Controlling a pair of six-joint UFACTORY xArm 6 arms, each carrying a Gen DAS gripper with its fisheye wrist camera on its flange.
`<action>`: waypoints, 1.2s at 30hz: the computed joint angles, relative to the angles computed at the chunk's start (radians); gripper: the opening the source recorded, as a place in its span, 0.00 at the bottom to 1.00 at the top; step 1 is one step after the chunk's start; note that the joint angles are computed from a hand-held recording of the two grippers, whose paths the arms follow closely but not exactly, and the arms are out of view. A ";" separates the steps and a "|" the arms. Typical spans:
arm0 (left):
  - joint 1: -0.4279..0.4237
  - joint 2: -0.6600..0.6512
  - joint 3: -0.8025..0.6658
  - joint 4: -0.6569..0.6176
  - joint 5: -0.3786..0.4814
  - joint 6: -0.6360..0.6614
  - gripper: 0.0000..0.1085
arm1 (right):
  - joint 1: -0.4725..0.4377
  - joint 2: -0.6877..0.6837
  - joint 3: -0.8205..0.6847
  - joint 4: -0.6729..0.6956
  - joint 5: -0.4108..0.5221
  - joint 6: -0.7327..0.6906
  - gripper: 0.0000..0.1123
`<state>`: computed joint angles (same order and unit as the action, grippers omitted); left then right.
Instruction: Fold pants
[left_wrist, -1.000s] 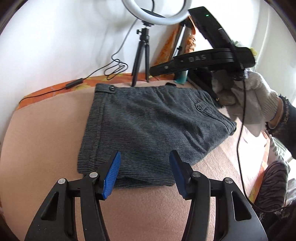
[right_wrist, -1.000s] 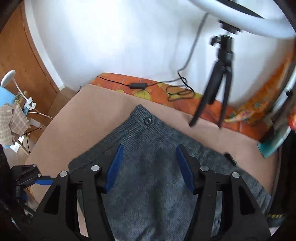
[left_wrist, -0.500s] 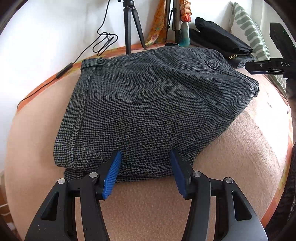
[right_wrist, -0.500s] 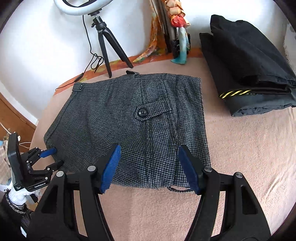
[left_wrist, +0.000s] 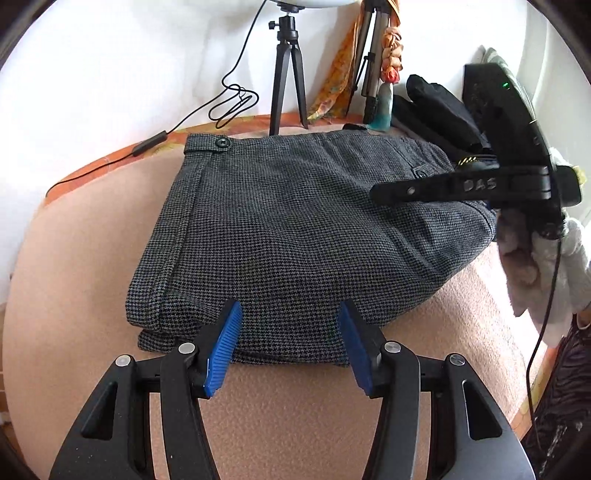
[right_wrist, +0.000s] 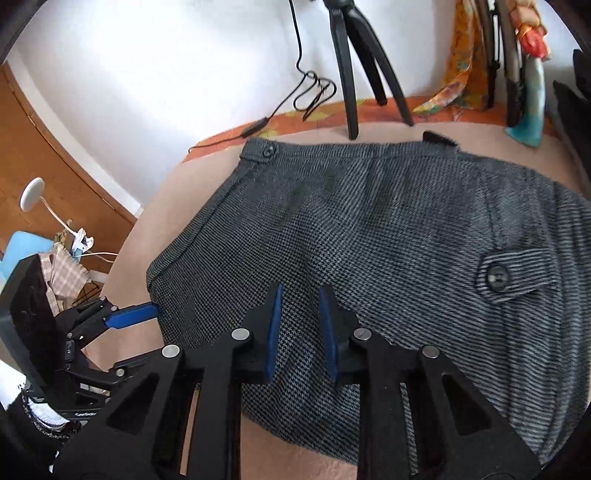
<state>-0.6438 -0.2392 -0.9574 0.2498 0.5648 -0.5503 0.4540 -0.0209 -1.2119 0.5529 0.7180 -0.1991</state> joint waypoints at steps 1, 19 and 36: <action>0.003 -0.004 0.004 -0.011 -0.007 0.004 0.48 | 0.003 0.027 -0.015 -0.041 0.004 0.045 0.20; -0.009 0.299 -0.333 -0.045 -0.074 0.083 0.48 | -0.134 -0.594 0.523 -0.178 -0.064 0.498 0.56; -0.015 0.540 -0.551 0.036 0.034 0.062 0.50 | -0.207 -0.602 0.687 0.013 -0.290 0.601 0.59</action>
